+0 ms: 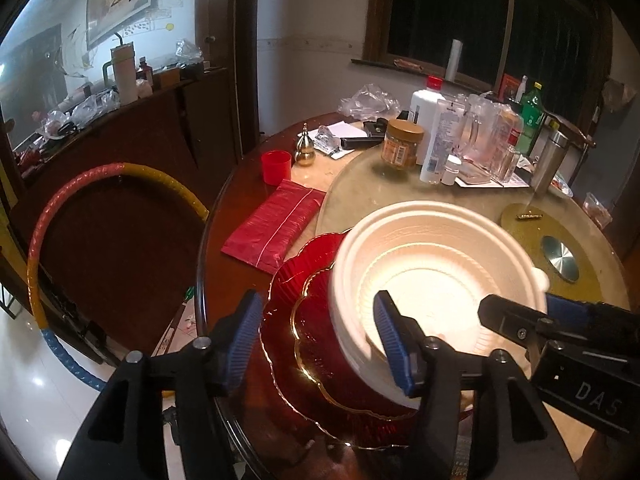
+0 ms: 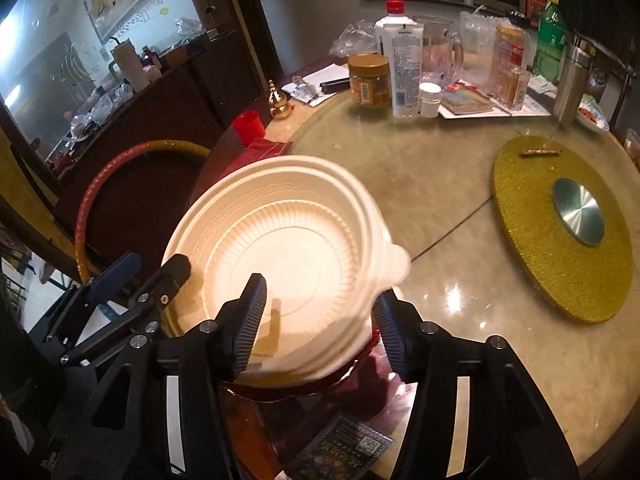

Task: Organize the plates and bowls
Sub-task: 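Open both tools and release the beige bowl, then withdraw both tools from the stacked bowls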

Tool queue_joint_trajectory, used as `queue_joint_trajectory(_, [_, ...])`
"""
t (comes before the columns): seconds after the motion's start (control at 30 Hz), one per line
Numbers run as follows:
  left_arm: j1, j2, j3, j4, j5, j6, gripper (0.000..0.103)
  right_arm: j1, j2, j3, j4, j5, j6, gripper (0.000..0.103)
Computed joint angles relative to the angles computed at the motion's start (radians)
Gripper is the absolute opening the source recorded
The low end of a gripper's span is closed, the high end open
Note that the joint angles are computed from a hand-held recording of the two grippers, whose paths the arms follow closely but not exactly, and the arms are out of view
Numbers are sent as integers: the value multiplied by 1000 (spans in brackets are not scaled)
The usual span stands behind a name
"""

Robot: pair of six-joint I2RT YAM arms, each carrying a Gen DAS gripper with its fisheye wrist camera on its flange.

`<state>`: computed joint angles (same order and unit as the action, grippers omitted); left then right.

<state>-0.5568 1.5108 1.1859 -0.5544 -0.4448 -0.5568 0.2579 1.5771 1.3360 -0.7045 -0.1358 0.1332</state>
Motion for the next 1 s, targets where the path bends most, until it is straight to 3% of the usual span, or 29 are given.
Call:
queue_joint_trajectory(0.2, [-27,-10,5,-20,-28,-8,73,-14,-71,-49,56,24,-7,73])
queue_joint_trajectory(0.3, [-50,-11,13,-43,-61,-14,81,-32,-129,-98,98,15,-22,73])
queue_joint_trajectory(0.63, [-92,-23,8,-77,-93,-54,82,-142,-271,-253,191,-37,-99,73])
queue_joint_trajectory(0.73, [-109,-28,7,-78,-100,-49,91,-174,-279,-271,192,-53,-114,73])
queue_joint_trajectory(0.8, [-120,-30,4,-71,-105,-42,103,-188,-282,-282,192,-58,-123,73])
queue_joint_trajectory(1.0, [-133,-12,23,-94,-101,-23,103,-194,-298,-294,188,-60,-126,73])
